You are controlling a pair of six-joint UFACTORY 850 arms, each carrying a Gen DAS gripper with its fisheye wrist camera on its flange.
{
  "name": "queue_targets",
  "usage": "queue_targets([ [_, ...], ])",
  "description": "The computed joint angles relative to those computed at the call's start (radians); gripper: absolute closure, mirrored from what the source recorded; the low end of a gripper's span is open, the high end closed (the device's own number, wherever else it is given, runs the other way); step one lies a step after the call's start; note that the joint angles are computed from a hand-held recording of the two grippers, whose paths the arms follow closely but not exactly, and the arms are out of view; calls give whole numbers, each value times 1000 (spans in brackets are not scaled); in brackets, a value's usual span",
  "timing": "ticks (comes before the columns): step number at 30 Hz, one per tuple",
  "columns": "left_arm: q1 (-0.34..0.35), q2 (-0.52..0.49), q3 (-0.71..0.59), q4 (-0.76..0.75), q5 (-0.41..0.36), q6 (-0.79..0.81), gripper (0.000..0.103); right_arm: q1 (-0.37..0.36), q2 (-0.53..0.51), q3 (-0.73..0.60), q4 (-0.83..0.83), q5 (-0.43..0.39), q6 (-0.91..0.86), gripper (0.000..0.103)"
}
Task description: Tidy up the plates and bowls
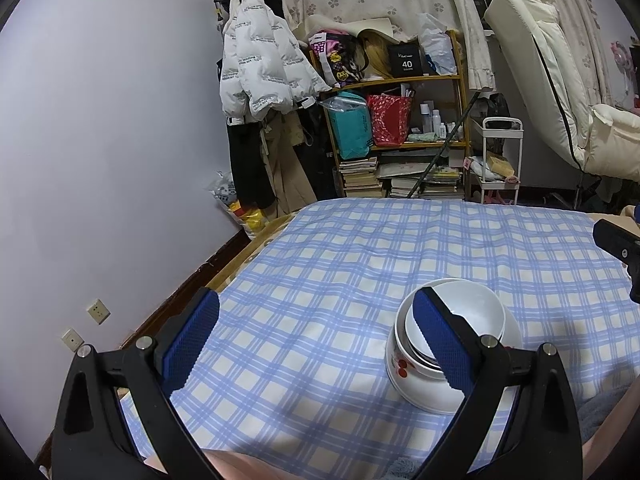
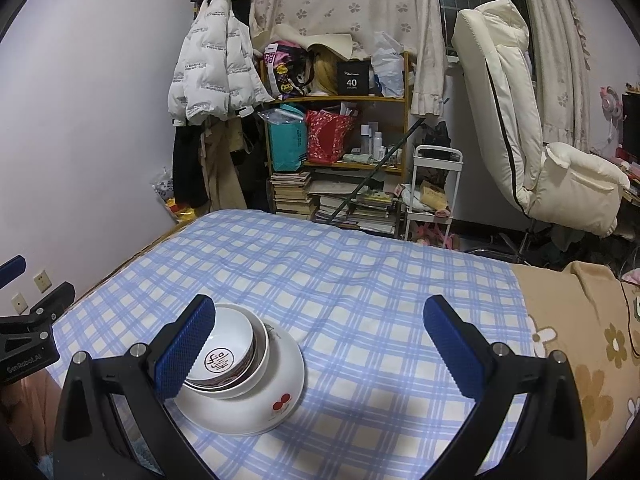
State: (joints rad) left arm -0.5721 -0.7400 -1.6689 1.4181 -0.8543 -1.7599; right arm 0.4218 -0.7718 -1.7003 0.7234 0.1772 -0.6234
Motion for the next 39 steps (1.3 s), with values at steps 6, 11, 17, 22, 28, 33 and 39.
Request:
queue_targets([
  [6,1,3,3,3,4,1,7,0,-1,-1,-1,2,1,0],
  [11,0,3,0,6,-14,7,7,0,0,0,5,1,-4,0],
  [17,2,5,-2,5,-7,15,7,-2,-1,-2,6,-2,-6,0],
  [22,0,4,-3,4,-10,14,7,-2,0,0,-3,-1,3,0],
  [28,-2,2,-4,7,-10,14,7,-4,-1,-3,-4,-4,3,0],
  [33,-2,3,-5,5,-10,14,7,-3,0,-2,0,-4,0,0],
  [39,-3,2,-5,8,-12,13,7,-5,0,-3,-8,-6,6,0],
])
